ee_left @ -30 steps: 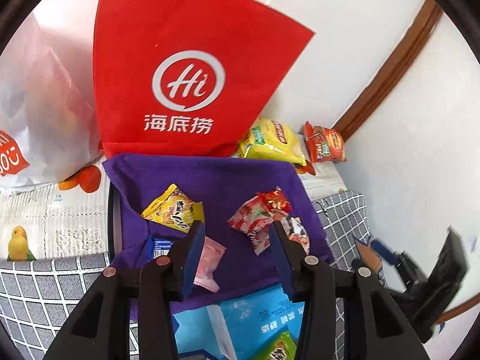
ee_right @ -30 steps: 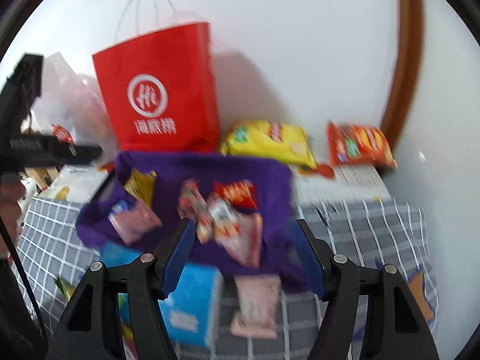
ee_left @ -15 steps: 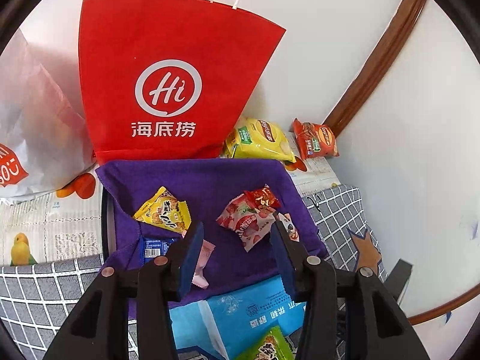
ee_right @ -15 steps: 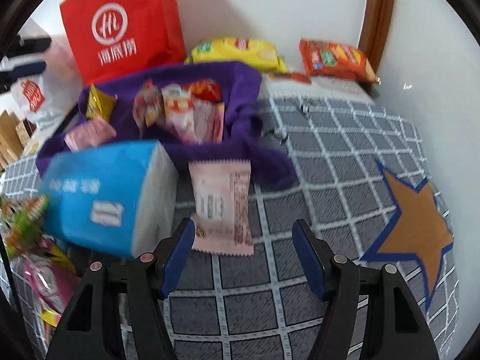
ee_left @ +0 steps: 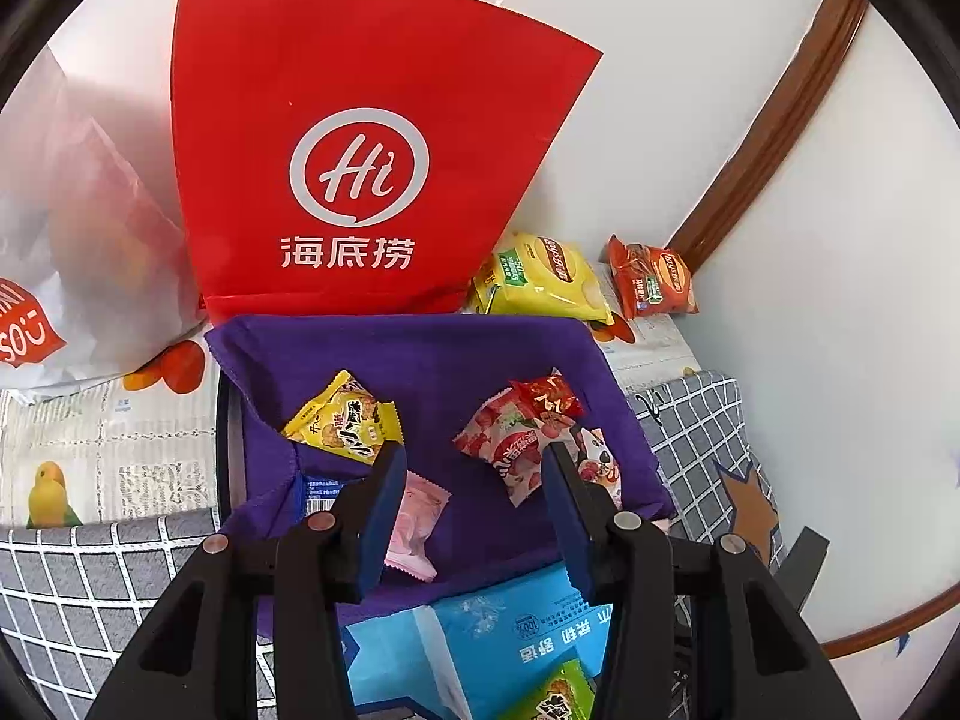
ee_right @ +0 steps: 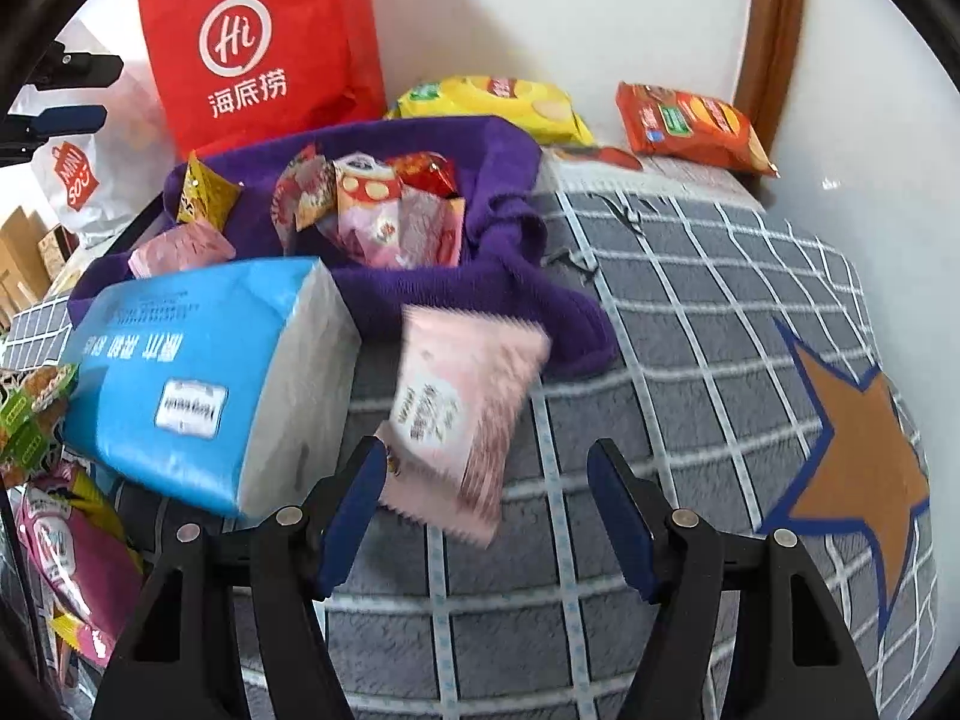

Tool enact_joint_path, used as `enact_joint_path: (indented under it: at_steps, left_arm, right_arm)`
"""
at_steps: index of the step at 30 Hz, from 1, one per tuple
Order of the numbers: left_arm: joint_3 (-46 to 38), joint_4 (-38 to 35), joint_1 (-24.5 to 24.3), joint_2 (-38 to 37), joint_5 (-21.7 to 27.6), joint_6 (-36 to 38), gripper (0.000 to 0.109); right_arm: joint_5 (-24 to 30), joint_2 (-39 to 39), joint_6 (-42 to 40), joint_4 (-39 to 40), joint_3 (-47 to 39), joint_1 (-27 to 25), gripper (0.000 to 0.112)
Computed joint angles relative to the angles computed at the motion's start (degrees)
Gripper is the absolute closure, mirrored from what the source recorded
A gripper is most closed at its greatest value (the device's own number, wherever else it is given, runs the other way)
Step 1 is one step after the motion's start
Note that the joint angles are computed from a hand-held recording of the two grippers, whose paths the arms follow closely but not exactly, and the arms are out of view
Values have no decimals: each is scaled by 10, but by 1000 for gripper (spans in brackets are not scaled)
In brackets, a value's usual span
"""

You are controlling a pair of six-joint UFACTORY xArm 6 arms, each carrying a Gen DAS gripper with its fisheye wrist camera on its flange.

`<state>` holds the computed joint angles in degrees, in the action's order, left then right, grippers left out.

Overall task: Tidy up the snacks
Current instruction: 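Grasp the pink biscuit packet on the bedspread with the right gripper, then grasp the pink Lotso packet with the left gripper while the right gripper holds the biscuit packet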

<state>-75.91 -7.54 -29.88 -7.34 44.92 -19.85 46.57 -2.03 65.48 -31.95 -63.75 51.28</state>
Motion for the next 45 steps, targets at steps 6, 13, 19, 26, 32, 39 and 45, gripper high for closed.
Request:
enact_joint_path:
  at_steps: [6, 13, 19, 26, 32, 39, 45]
  left_arm:
    - [-4, -2, -4, 7, 4, 3, 64]
    - [-5, 4, -13, 5, 4, 6, 64]
    - [-2, 4, -16, -4, -1, 8, 64]
    - [0, 7, -22, -12, -5, 8, 64]
    - [-1, 16, -30, -17, -5, 6, 64]
    - [1, 50, -40, -24, -1, -15, 63]
    - [35, 86, -50, -53, 16, -52, 63]
  right_arm:
    - [-70, -12, -6, -3, 35, -20, 70]
    - [-76, -66, -27, 34, 78, -11, 76]
    - [-54, -130, -131, 153, 119, -6, 67]
    - [-53, -173, -12, 165, 155, -3, 60]
    - [-96, -137, 41, 160, 140, -13, 55]
    - [-9, -43, 14, 99, 31, 10, 50]
    - [36, -53, 20, 40, 37, 37, 71]
